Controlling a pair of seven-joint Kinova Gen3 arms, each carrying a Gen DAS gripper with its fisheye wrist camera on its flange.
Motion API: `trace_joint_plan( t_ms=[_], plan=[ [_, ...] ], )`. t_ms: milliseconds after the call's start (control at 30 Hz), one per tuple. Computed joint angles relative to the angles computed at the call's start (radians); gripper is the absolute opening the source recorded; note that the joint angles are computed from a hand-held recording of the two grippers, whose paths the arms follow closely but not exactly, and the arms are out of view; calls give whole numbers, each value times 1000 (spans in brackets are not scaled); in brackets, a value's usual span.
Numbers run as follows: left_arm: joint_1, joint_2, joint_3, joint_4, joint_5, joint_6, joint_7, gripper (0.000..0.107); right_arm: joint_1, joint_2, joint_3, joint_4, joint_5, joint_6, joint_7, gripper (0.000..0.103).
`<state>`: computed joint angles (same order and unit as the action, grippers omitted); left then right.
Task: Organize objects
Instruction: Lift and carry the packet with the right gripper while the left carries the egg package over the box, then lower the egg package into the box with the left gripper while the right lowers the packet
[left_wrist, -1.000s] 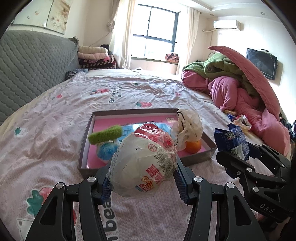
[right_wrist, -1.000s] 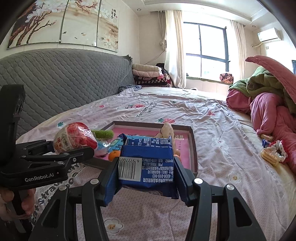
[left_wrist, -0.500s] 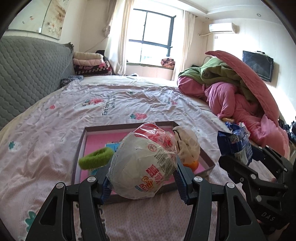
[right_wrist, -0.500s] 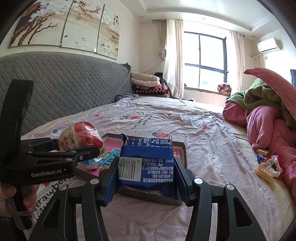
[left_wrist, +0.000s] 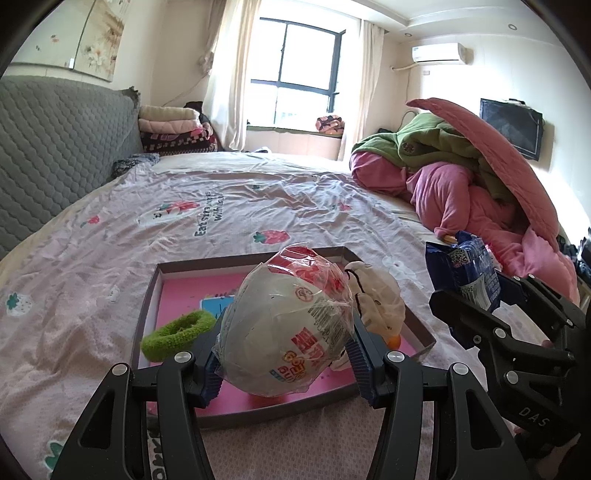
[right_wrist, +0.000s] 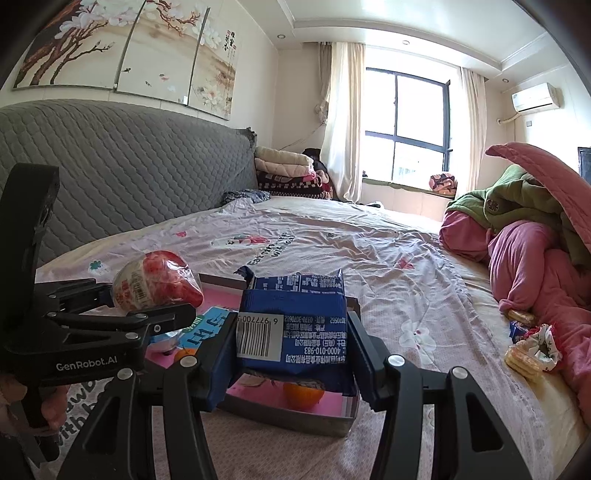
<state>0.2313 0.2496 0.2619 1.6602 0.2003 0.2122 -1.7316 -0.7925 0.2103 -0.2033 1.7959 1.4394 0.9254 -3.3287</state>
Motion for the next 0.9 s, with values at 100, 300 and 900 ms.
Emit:
trace_joint_plan(
  t_ms=[100,300,900],
  plan=[
    [2,12,-2,-10,-3,-1,-2,59,4,7,5,-5,-1,-1,4,55],
    [6,35,-1,-42,-2,6,2,59,7,15,13,-8,23,11,-7,55],
    [13,113,0,-106,-24,65,19,59,51,57,56,-51,-97,-67,76,55]
  ],
)
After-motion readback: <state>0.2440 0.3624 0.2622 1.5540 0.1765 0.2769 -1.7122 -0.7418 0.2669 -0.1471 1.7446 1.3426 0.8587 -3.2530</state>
